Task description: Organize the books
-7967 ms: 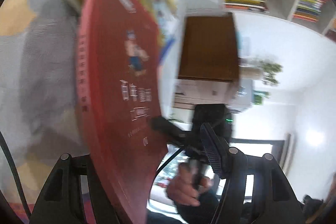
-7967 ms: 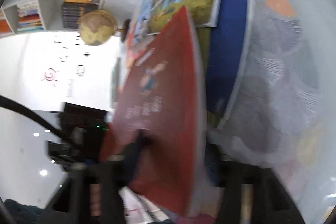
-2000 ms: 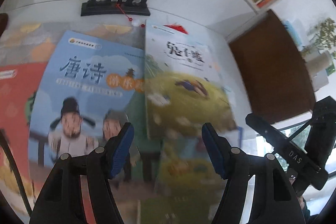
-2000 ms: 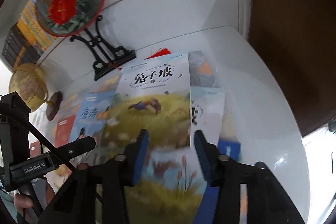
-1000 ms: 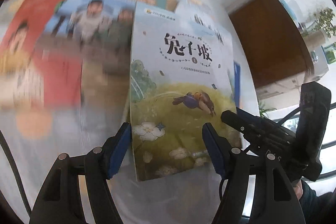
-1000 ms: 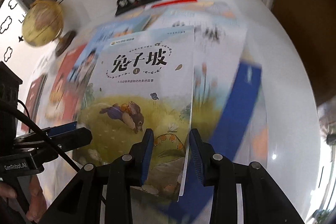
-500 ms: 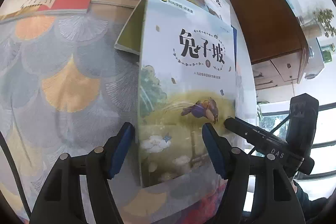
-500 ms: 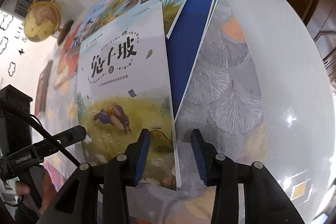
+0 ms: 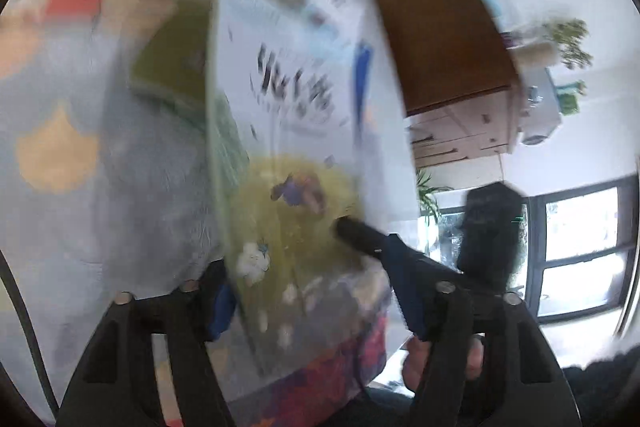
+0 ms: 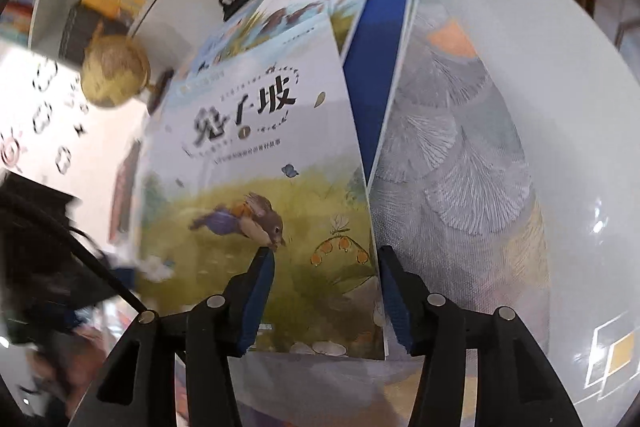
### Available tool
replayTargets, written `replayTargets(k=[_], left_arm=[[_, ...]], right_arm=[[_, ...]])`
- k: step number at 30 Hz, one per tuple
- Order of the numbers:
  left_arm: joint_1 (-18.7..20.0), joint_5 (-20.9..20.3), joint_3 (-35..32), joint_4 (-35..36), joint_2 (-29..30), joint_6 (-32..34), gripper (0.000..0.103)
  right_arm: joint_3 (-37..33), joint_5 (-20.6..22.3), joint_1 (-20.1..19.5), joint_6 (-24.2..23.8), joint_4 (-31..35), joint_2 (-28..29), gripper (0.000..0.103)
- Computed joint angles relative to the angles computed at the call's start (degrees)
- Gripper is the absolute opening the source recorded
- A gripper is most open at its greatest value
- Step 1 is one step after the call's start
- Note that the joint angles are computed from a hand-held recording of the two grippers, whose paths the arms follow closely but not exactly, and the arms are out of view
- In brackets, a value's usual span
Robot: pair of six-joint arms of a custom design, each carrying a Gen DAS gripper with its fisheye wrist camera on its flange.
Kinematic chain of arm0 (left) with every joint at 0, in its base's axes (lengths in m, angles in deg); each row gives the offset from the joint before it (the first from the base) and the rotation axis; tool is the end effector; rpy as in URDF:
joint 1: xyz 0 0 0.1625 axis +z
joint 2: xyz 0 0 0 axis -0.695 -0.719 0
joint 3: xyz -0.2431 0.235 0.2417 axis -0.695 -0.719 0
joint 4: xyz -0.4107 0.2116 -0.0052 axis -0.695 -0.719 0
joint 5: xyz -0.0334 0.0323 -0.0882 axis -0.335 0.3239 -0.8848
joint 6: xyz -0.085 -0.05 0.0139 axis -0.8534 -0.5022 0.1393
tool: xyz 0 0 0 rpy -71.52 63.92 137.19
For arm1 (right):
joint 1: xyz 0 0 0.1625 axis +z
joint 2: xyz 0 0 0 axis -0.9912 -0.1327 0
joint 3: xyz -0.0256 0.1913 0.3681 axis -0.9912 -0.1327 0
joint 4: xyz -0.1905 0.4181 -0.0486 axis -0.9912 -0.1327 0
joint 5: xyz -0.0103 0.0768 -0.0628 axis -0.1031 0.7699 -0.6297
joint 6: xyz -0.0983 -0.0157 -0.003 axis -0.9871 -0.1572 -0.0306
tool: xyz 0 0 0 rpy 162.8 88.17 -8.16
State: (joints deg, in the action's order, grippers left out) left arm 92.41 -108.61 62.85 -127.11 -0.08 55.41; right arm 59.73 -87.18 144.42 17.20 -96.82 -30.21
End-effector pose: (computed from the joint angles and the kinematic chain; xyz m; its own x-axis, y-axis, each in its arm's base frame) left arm -0.3262 -0.5647 -0.0869 -0.9874 0.1538 0.0376 0.1532 0.9880 -0.0195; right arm -0.1041 -0.4827 0.2783 -0.9750 0.1501 0.1640 0.0628 0.8936 -0.4444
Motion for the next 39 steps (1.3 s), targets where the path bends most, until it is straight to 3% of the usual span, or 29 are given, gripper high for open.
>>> replayTargets(k=[2,5,8,9,12,13,14,15,16,18,19,22,25,29,33,39], left_arm=[[0.7,-1.0,-1.5,1.0,2.3,-0.9,0.051],[1.6,-6.6,-2.2,-1.4,4.2,-2.3,0.034],[4.2,-17.1,-2.1,-8.0,4.9,-4.9,0.033],[4.6,-18.6,-1.6,-8.8,4.7,-5.4,0.033],[6.1,-23.8,-1.7,-10.7,5.1,-6.5,0.033],[6.7,-25.0,-1.9,-11.5,5.7,-8.1,0.033],[6.8,-24.6,-1.6,-11.4,5.6,-8.9,0.033],[6.5,-22.7,-1.2,-10.0,4.9,-8.5,0.033],[5.9,-19.6,-0.9,-6.8,3.7,-7.1,0.033],[4.2,-12.2,-0.6,0.4,1.6,-5.2,0.033],[2.5,-6.3,-1.2,5.6,0.9,-3.4,0.035],[-1.6,5.1,-2.4,13.3,0.2,-1.4,0.038],[-4.3,10.7,-2.9,15.3,0.2,-0.4,0.038],[-7.6,16.6,-3.6,16.4,0.6,1.9,0.038],[-8.8,18.2,-2.6,15.9,-0.6,1.7,0.039],[-10.0,19.5,-0.1,14.0,-3.5,1.1,0.039]], right_arm=[[-0.5,1.0,-0.2,1.1,1.3,0.0,0.052],[-1.4,3.5,-1.3,3.8,6.4,-1.0,0.054],[-2.4,5.7,-2.8,4.8,13.2,-2.4,0.055],[-2.6,7.2,-3.7,5.0,14.7,-2.8,0.059],[-2.6,15.9,-7.7,7.5,17.8,-3.7,0.063],[-2.9,18.2,-8.3,7.6,18.9,-3.5,0.061],[-3.2,20.4,-8.6,7.3,19.7,-3.2,0.048],[-3.3,21.3,-8.4,6.5,20.5,-3.1,0.039],[-3.5,20.9,-7.8,5.6,20.8,-3.0,0.037],[-3.0,16.2,-4.9,3.3,17.5,-3.4,0.022],[-2.9,12.6,-3.0,1.8,15.5,-3.3,0.022],[-2.6,3.7,1.6,-2.2,11.4,-2.6,0.020],[-2.6,-1.7,4.4,-6.5,9.4,-1.7,0.020],[-1.0,-6.0,6.9,-13.6,4.8,-2.2,0.020],[-0.2,-8.3,9.5,-19.3,2.1,-2.5,0.020],[0.9,-6.1,9.1,-24.2,4.9,-6.0,0.020]])
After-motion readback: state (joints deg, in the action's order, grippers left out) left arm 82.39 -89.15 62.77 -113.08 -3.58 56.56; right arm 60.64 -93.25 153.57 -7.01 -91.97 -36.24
